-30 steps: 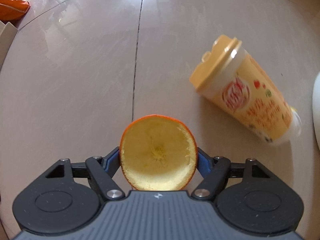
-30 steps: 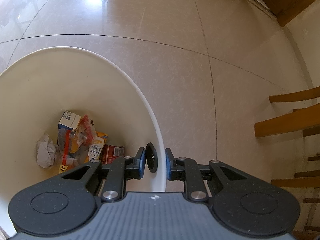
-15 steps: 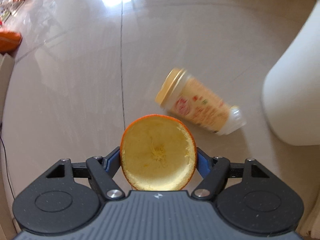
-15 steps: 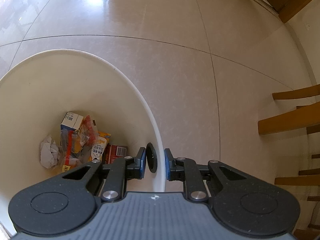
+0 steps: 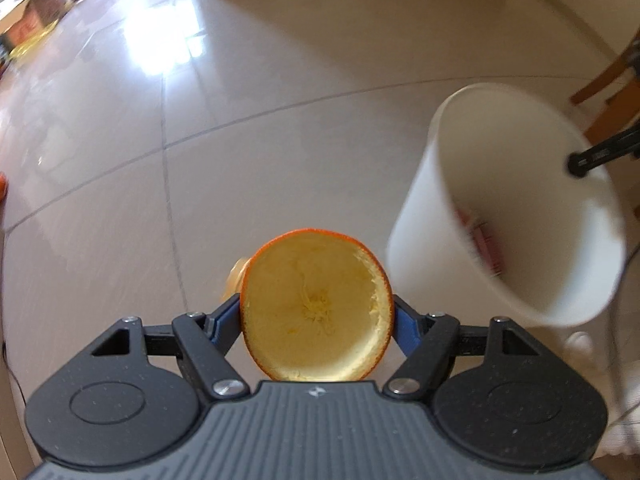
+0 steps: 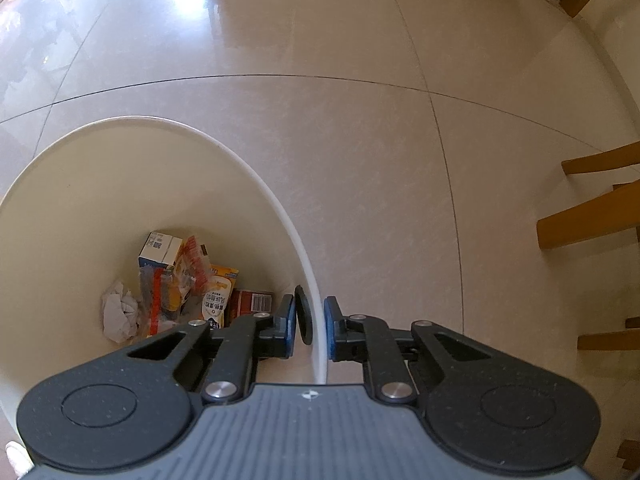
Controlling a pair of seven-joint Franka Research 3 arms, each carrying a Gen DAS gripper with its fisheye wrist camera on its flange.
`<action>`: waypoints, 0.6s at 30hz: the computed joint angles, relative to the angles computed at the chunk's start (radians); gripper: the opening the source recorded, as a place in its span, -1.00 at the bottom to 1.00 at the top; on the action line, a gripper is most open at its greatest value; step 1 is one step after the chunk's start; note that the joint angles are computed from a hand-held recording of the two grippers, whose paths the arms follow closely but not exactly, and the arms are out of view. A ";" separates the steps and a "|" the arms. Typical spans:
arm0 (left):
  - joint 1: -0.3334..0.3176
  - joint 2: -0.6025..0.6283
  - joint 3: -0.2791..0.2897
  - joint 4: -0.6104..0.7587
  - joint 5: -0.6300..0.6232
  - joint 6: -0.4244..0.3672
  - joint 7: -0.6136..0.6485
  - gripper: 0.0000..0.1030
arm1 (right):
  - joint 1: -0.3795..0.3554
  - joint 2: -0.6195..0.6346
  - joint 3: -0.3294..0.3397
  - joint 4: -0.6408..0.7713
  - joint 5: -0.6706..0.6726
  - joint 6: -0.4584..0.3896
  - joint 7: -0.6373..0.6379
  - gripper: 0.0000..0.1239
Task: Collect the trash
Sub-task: 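Carry the orange half over the bin and open the left tool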
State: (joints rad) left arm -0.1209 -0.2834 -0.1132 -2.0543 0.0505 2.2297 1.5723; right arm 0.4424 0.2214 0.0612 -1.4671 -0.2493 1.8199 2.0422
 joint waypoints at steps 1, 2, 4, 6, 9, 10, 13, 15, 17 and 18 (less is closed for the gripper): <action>-0.006 0.004 -0.004 0.016 -0.006 -0.004 0.003 0.44 | -0.001 0.001 0.000 0.002 0.002 0.000 -0.001 -0.73; -0.013 0.011 -0.007 0.033 -0.016 -0.008 0.009 0.44 | -0.001 0.001 0.000 0.003 0.004 0.000 0.000 -0.73; -0.027 0.024 -0.015 0.060 -0.030 -0.010 0.014 0.44 | -0.002 -0.001 -0.001 0.002 0.007 0.000 -0.001 -0.73; -0.042 0.041 -0.023 0.087 -0.050 -0.009 0.026 0.44 | -0.002 -0.001 0.000 0.003 0.007 0.000 -0.002 -0.73; -0.062 0.063 -0.033 0.121 -0.077 -0.016 0.046 0.45 | -0.003 0.000 -0.001 0.004 0.006 0.000 -0.005 -0.73; -0.065 0.073 -0.032 0.127 -0.087 -0.008 0.057 0.45 | -0.002 0.000 -0.001 0.003 0.006 0.000 -0.003 -0.73; -0.077 0.092 -0.042 0.142 -0.112 0.010 0.067 0.48 | -0.002 0.000 -0.001 0.002 0.004 0.001 -0.006 -0.73; -0.082 0.110 -0.049 0.163 -0.121 0.011 0.058 0.52 | -0.001 0.000 0.000 0.002 0.002 0.000 -0.006 -0.73; -0.089 0.111 -0.056 0.166 -0.132 0.021 0.058 0.63 | 0.000 0.001 0.000 0.003 -0.002 -0.001 -0.004 -0.73; -0.092 0.113 -0.056 0.168 -0.136 0.028 0.062 0.67 | 0.001 0.001 0.000 0.002 -0.003 -0.001 -0.005 -0.73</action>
State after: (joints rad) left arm -0.2125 -0.1708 -0.1697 -1.8865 -0.0857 2.2576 1.6343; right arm 0.4432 0.2223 0.0611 -1.4646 -0.2522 1.8185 2.0371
